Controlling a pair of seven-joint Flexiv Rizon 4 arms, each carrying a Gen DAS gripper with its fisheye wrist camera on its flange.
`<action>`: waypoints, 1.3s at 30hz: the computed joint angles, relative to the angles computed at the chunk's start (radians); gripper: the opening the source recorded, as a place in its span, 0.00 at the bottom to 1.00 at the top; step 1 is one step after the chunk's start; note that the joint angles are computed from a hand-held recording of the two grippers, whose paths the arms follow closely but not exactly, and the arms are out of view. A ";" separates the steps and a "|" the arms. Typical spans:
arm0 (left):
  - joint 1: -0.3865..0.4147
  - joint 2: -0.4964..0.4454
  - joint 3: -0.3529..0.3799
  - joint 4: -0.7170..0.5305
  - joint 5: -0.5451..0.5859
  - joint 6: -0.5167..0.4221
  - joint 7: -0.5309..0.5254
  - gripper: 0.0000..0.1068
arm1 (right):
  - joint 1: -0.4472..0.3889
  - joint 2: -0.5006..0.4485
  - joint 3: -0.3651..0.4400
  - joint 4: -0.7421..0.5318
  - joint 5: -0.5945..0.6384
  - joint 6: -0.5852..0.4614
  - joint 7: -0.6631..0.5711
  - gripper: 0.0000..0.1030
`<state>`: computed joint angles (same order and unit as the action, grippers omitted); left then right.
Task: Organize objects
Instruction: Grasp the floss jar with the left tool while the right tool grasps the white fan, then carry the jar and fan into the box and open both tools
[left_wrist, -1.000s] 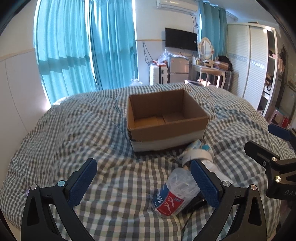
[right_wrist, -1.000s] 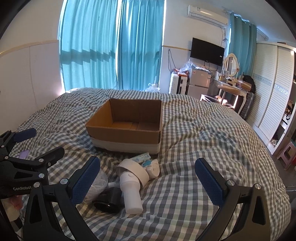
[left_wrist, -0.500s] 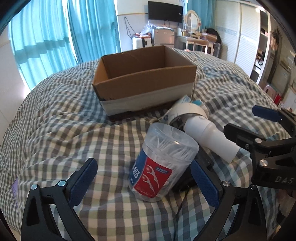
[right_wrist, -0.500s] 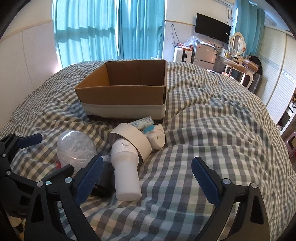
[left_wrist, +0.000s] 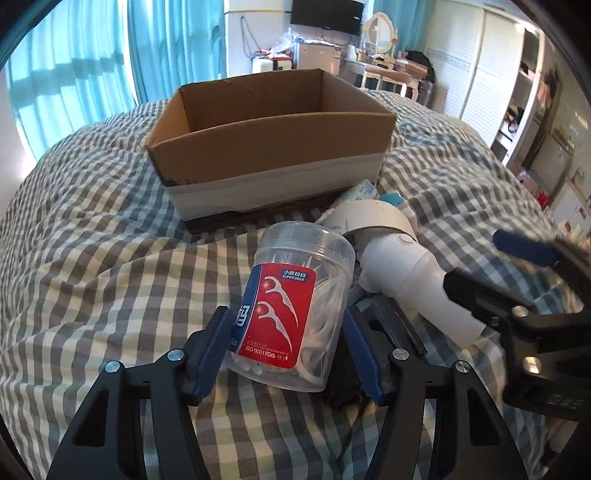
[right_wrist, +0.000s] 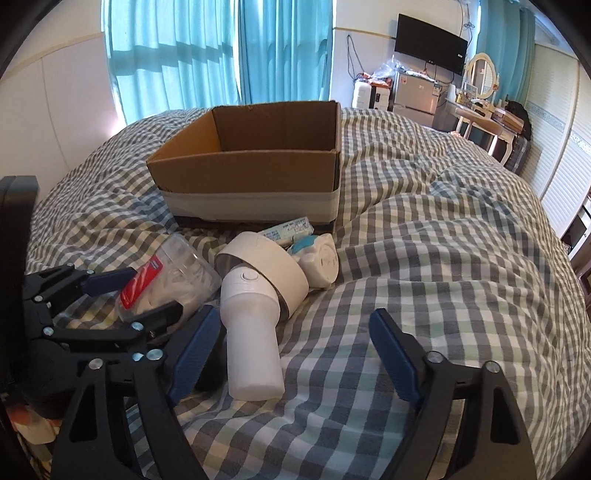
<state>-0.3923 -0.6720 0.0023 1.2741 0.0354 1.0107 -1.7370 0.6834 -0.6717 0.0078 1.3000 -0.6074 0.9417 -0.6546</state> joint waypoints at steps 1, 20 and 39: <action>0.003 0.009 0.001 0.012 -0.005 0.010 -0.011 0.59 | -0.002 -0.003 0.006 -0.004 0.006 -0.008 -0.008 0.74; 0.001 0.045 0.039 0.023 0.108 0.007 -0.085 0.55 | 0.002 -0.137 0.057 -0.229 0.217 -0.173 -0.232 0.42; 0.005 0.069 0.033 0.013 0.065 0.011 -0.033 0.58 | 0.027 0.027 0.017 -0.036 0.066 0.022 -0.124 0.42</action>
